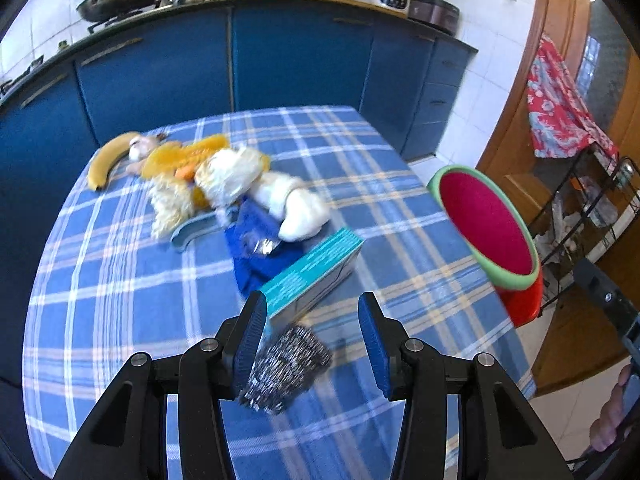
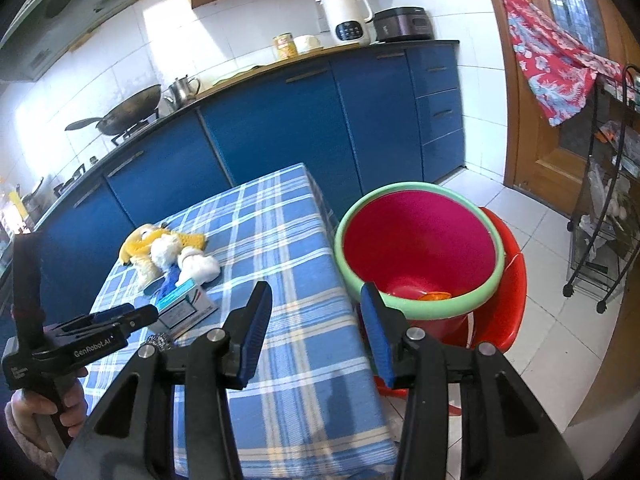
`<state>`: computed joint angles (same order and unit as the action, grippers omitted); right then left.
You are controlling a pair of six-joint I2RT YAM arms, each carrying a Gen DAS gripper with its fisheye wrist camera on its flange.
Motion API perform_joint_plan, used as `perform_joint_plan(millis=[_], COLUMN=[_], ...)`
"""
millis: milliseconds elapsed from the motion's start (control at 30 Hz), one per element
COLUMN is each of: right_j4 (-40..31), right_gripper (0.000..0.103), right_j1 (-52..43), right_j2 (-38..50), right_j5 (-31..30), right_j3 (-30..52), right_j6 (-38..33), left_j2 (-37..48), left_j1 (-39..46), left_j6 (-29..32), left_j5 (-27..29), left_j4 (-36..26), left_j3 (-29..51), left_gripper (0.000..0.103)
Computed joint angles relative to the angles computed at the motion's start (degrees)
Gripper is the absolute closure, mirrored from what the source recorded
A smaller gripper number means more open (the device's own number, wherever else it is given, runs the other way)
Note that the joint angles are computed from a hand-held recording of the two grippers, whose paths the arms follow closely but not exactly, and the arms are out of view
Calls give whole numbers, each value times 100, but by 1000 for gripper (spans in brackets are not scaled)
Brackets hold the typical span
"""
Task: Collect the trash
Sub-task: 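Return the left tool to the table and grasp the steel wool scrubber, then lift the steel wool with the left tool while the right tool grasps the teal box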
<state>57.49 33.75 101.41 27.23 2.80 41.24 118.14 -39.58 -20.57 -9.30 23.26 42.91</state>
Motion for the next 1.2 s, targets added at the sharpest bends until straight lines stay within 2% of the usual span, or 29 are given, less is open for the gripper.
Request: perform_joint_plan(millis=[267, 733, 967, 1033, 1200], right_j4=[-161, -330, -399, -364, -399], right_gripper=[55, 55, 55, 55, 55], right_j1=[176, 328, 273, 255, 204], right_j2=[171, 625, 714, 763, 956], right_j5=[-53, -189, -292, -323, -437], right_j3=[216, 637, 729, 740, 885], right_j6=[56, 79, 63, 58, 60], left_j2=[211, 835, 1009, 1024, 1017], left_j1=[54, 80, 88, 100, 147], left_j6=[-79, -118, -106, -96, -114], left_j5=[-19, 297, 418, 488, 601], left_j4=[245, 384, 664, 831, 1161], left_j3=[-299, -119, -131, -196, -380], left_gripper=[54, 54, 54, 62, 67])
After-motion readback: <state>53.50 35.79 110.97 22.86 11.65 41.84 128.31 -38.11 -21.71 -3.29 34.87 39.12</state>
